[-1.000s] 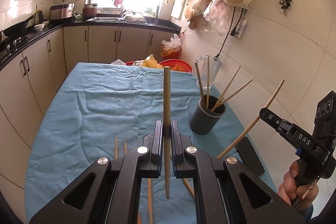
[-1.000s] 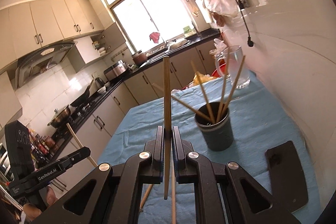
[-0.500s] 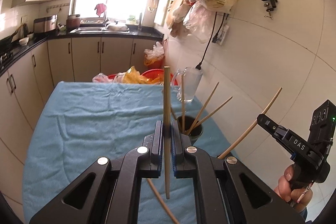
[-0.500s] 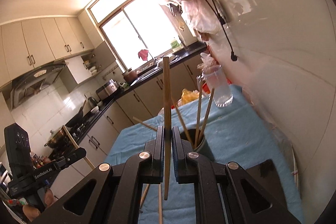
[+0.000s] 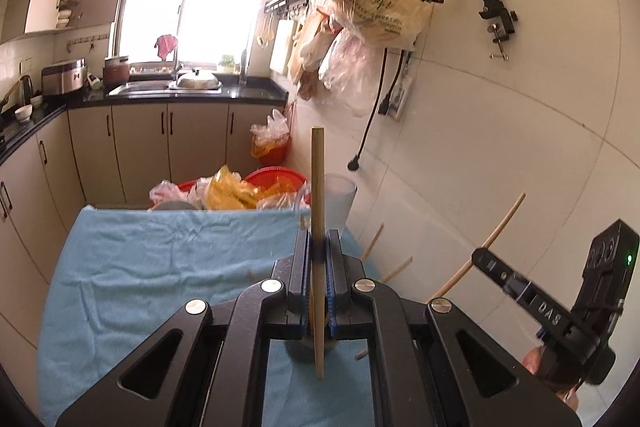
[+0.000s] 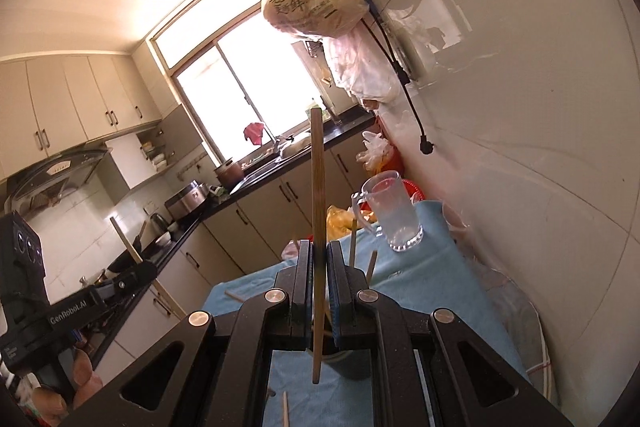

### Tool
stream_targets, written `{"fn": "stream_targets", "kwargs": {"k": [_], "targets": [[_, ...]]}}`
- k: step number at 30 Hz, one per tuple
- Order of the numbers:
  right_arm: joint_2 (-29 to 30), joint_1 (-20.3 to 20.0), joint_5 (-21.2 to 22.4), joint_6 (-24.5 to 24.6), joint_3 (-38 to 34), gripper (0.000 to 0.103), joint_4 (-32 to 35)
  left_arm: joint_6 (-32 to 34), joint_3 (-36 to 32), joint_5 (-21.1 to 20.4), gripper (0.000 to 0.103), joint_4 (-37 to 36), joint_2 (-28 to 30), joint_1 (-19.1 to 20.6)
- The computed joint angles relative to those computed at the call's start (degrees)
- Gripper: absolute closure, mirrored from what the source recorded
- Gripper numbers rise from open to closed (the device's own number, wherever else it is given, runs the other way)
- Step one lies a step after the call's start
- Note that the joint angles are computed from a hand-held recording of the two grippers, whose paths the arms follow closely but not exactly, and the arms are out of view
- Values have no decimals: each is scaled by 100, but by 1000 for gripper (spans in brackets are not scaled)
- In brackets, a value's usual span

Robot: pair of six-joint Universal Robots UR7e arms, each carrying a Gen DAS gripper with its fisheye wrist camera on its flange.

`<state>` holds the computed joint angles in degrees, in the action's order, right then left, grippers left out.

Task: Organize utensils
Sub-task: 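Lower both upright chopsticks into the grey holder cup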

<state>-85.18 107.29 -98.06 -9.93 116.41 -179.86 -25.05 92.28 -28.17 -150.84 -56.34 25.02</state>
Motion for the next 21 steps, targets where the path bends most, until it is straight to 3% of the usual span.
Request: {"fn": "stream_targets", "kwargs": {"k": [7, 21], "targets": [[433, -4, -157, -14, -402, 96, -141, 612, -497, 50, 97, -737, 518, 293], [1100, -116, -493, -341, -627, 96, -6, -96, -390, -405, 97, -64, 602, 810]]}}
